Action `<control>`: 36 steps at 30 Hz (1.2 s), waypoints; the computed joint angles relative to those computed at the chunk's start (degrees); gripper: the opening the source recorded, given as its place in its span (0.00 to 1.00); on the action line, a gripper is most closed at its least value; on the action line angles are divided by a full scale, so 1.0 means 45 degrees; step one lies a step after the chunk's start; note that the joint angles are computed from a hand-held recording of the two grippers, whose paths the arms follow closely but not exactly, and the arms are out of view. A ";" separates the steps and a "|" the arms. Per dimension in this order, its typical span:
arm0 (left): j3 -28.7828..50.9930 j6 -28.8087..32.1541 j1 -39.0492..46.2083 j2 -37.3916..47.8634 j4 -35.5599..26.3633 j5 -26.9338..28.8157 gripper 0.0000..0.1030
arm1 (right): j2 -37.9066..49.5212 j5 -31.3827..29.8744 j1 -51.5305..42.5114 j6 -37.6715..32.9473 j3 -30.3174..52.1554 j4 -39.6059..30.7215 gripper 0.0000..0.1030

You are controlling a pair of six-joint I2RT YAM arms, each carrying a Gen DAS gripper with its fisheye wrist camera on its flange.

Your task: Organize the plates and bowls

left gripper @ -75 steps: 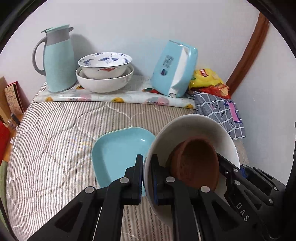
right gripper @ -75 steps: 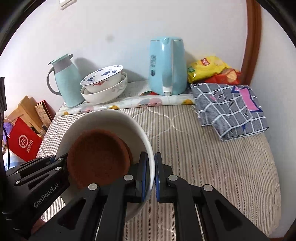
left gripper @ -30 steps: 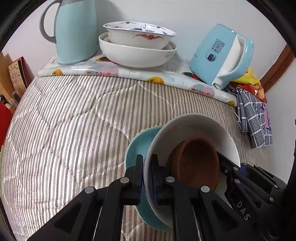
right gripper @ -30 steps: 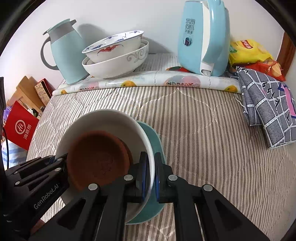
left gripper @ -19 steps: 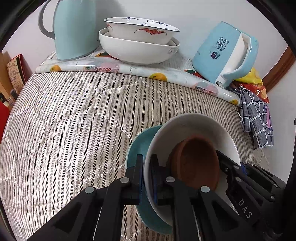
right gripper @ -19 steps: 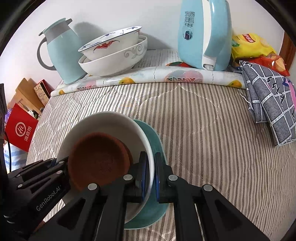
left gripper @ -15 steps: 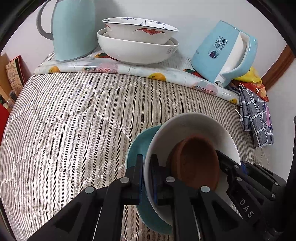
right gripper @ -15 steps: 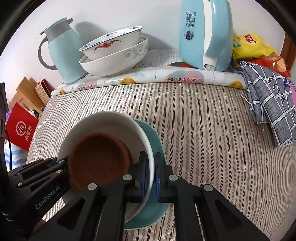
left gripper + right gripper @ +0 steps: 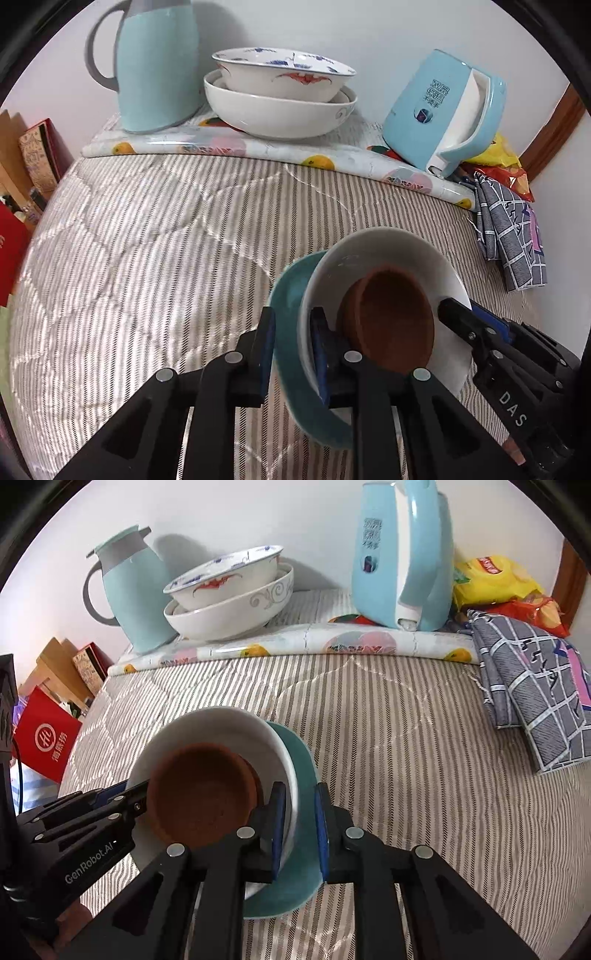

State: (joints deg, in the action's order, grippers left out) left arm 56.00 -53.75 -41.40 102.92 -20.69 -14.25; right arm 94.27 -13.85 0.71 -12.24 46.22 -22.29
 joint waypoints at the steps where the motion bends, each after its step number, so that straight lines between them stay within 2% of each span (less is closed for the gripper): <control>1: -0.0100 -0.0047 -0.0024 -0.0179 0.0005 0.0032 0.18 | -0.0110 -0.0056 -0.0054 -0.0055 -0.0030 -0.0073 0.15; 5: -0.0312 -0.0326 -0.0235 -0.0688 -0.0233 -0.0128 0.19 | -0.0703 -0.0193 -0.0272 -0.0293 -0.0249 -0.0404 0.15; 7: -0.0392 -0.0558 -0.0465 -0.0950 -0.0505 -0.0317 0.24 | -0.1101 -0.0211 -0.0323 -0.0421 -0.0438 -0.0570 0.15; 18: -0.0652 -0.1884 -0.2171 -0.2584 -0.1631 -0.1394 0.24 | -0.3988 -0.0755 -0.1097 -0.1198 -0.1372 -0.2122 0.16; 20: -0.0451 -0.2167 -0.2595 -0.2754 -0.2011 -0.1764 0.31 | -0.4828 -0.0962 -0.1508 -0.1474 -0.1436 -0.2719 0.17; 22: -0.0198 -0.2338 -0.3061 -0.2853 -0.2362 -0.2211 0.40 | -0.5440 -0.1097 -0.1880 -0.1714 -0.1435 -0.3177 0.29; 24: 0.0141 -0.2698 -0.3692 -0.2959 -0.2903 -0.2912 0.42 | -0.6267 -0.1170 -0.2412 -0.2093 -0.1443 -0.3728 0.38; 26: 0.0536 -0.3085 -0.4303 -0.2987 -0.3484 -0.3452 0.44 | -0.7295 -0.1374 -0.3080 -0.2736 -0.1489 -0.4361 0.42; 28: 0.0898 -0.3383 -0.4857 -0.3011 -0.3931 -0.3885 0.50 | -0.7949 -0.1591 -0.3703 -0.3244 -0.1389 -0.5059 0.49; 33: 0.1810 -0.4456 -0.6269 -0.2792 -0.5319 -0.5173 0.61 | -0.9222 -0.2521 -0.5914 -0.4627 -0.1009 -0.6786 0.57; 36: 0.2415 -0.5191 -0.6988 -0.2512 -0.6205 -0.5662 0.68 | -0.9727 -0.2834 -0.7315 -0.5627 -0.0783 -0.7542 0.57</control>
State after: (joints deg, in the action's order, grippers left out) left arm 66.87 -77.11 -72.84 91.62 -48.61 -39.73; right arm 50.50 -26.60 -32.20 -37.56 42.69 -56.23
